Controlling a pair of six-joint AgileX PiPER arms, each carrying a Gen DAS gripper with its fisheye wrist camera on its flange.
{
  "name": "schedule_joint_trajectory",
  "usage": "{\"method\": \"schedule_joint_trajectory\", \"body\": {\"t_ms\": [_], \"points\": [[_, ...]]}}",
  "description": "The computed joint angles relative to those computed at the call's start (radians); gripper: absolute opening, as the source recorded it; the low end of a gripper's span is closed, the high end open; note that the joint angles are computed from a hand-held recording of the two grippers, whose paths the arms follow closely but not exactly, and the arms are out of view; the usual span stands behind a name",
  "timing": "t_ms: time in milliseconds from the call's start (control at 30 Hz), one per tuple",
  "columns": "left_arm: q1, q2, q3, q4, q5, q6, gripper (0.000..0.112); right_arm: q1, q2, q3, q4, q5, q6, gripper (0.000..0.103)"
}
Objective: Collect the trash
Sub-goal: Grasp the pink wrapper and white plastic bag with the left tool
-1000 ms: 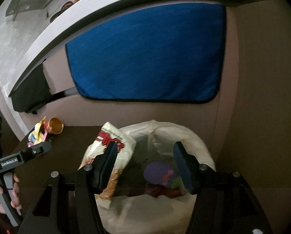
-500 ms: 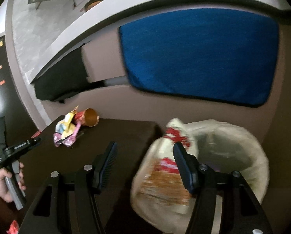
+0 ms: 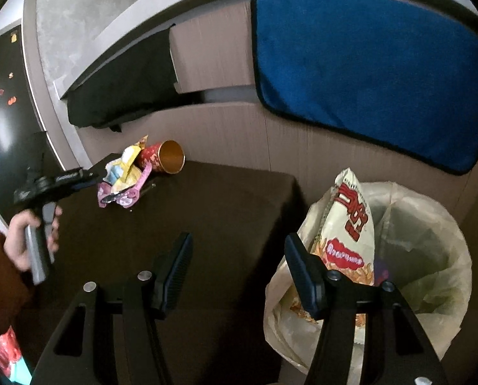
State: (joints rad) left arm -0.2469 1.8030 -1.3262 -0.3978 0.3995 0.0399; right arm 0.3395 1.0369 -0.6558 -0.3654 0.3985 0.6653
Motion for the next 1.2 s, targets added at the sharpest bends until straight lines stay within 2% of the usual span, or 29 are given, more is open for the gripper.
{"method": "schedule_joint_trajectory", "body": {"t_ms": [200,267,300,400,500,667,733,800,900,967,1033,1133,1200], "points": [[-0.003,0.038,-0.022,-0.077,0.139,0.132,0.048,-0.006,0.04,0.002,0.042,-0.024,-0.027,0.057],[-0.04,-0.009,0.039,0.005,0.094,0.092,0.043,0.0,0.058,-0.005,0.049,-0.033,-0.029,0.057],[-0.048,-0.022,0.054,0.02,0.095,0.081,0.032,0.003,0.066,-0.01,0.055,-0.035,-0.034,0.057],[-0.062,-0.071,0.12,0.054,0.077,0.044,0.019,0.035,0.094,-0.025,0.02,-0.039,0.008,0.057],[-0.059,-0.145,0.198,0.056,0.063,0.034,0.017,0.061,0.118,-0.044,0.01,-0.037,0.022,0.057],[0.004,-0.307,0.347,-0.059,0.104,0.178,0.017,0.108,0.172,-0.103,0.014,-0.029,0.023,0.057],[0.043,-0.345,0.375,-0.131,0.139,0.269,0.023,0.117,0.209,-0.144,0.067,-0.035,-0.024,0.057],[0.086,-0.382,0.395,-0.183,0.176,0.327,0.034,0.114,0.263,-0.214,0.187,-0.048,-0.14,0.057],[0.174,-0.426,0.415,-0.294,0.217,0.437,0.035,0.124,0.378,-0.346,0.29,-0.047,-0.244,0.057],[0.225,-0.455,0.425,-0.38,0.229,0.511,0.035,0.144,0.481,-0.46,0.252,-0.026,-0.223,0.057],[0.249,-0.458,0.402,-0.422,0.229,0.549,0.036,0.158,0.561,-0.546,0.225,-0.008,-0.221,0.057],[0.234,-0.412,0.325,-0.446,0.184,0.547,0.04,0.185,0.686,-0.693,0.166,0.048,-0.197,0.055],[0.199,-0.345,0.245,-0.385,0.16,0.462,0.041,0.194,0.727,-0.742,0.139,0.065,-0.168,0.055]]}}
